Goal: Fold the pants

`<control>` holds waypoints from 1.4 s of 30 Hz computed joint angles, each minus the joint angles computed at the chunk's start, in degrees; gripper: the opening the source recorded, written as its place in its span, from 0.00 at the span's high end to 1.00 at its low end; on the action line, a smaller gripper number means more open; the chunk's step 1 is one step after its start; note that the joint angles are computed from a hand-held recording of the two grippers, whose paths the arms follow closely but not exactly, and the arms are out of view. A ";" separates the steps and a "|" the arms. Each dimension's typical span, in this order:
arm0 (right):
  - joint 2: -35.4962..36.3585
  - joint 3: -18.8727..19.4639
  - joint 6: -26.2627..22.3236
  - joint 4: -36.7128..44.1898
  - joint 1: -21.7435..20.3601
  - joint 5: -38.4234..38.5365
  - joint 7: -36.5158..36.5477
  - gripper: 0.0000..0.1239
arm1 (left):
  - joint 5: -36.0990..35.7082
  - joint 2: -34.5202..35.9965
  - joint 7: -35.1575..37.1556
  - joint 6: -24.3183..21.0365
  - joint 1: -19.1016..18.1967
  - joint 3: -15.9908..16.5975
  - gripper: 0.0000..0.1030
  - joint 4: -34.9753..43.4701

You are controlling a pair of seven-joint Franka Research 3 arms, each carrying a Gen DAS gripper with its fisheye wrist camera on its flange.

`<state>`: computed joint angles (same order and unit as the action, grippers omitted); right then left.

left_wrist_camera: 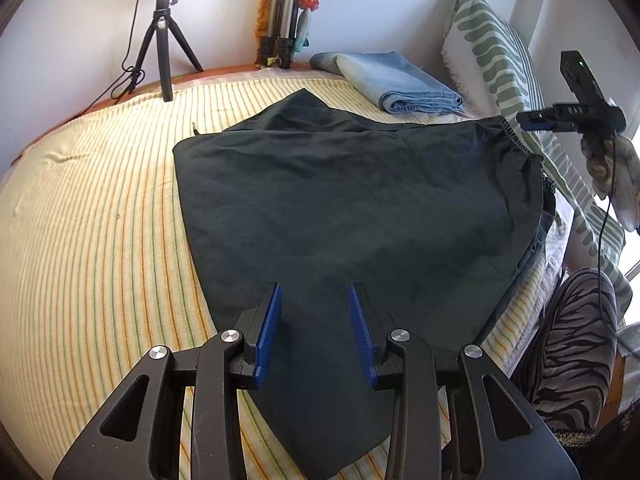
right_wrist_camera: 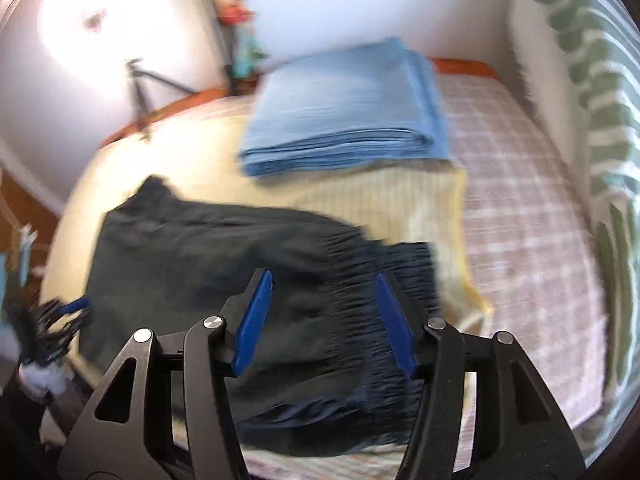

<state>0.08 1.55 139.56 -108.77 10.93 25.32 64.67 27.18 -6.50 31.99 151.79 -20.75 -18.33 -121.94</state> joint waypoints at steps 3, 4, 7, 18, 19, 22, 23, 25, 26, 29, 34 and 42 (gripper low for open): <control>-0.57 0.64 -0.37 -1.80 0.76 -3.20 0.54 0.54 | 0.23 -1.20 -1.42 -0.22 0.13 -0.10 0.68 -0.83; -0.48 0.69 -0.20 -2.28 0.88 -4.66 1.33 0.54 | 0.14 -1.81 -2.05 -0.19 0.22 -0.11 0.68 -1.30; 0.16 0.29 -0.51 -2.87 0.67 -5.09 3.01 0.54 | -0.01 -4.22 -4.90 -0.44 0.79 -0.22 0.55 -3.28; -0.05 0.42 3.62 -5.14 0.71 -7.79 6.74 0.55 | -5.60 -9.01 -14.63 4.76 1.71 -0.90 0.54 -11.72; -0.65 0.57 3.70 -5.28 0.90 -7.35 6.99 0.55 | -4.71 -9.06 -15.65 4.69 2.04 -1.49 0.54 -11.78; -1.90 1.17 3.82 -5.09 1.75 -5.73 6.66 0.55 | -2.48 -9.05 -18.11 5.11 2.56 -2.32 0.54 -11.89; -2.27 1.51 3.66 -4.78 2.28 -4.78 5.93 0.55 | -2.14 -9.07 -18.99 5.57 2.68 -2.38 0.54 -12.03; -2.41 2.14 2.30 -3.42 3.52 -1.96 4.02 0.55 | -1.64 -9.11 -20.00 6.62 2.77 -2.26 0.54 -12.36; -2.22 2.45 1.61 -2.61 4.10 -1.18 3.47 0.55 | -1.35 -9.06 -20.41 7.08 2.84 -2.28 0.55 -12.42; -0.92 3.89 0.93 0.09 6.22 -0.98 2.86 0.51 | -0.27 -8.62 -21.12 7.44 3.05 -2.49 0.56 -12.11; 3.11 6.53 2.17 4.41 10.41 -0.26 3.30 0.51 | 1.94 -8.47 -23.91 11.27 4.13 -2.75 0.63 -13.22; 12.28 8.86 -1.01 14.55 16.76 -5.96 8.00 0.51 | 6.88 -8.01 -26.82 15.98 6.55 -4.20 0.75 -13.48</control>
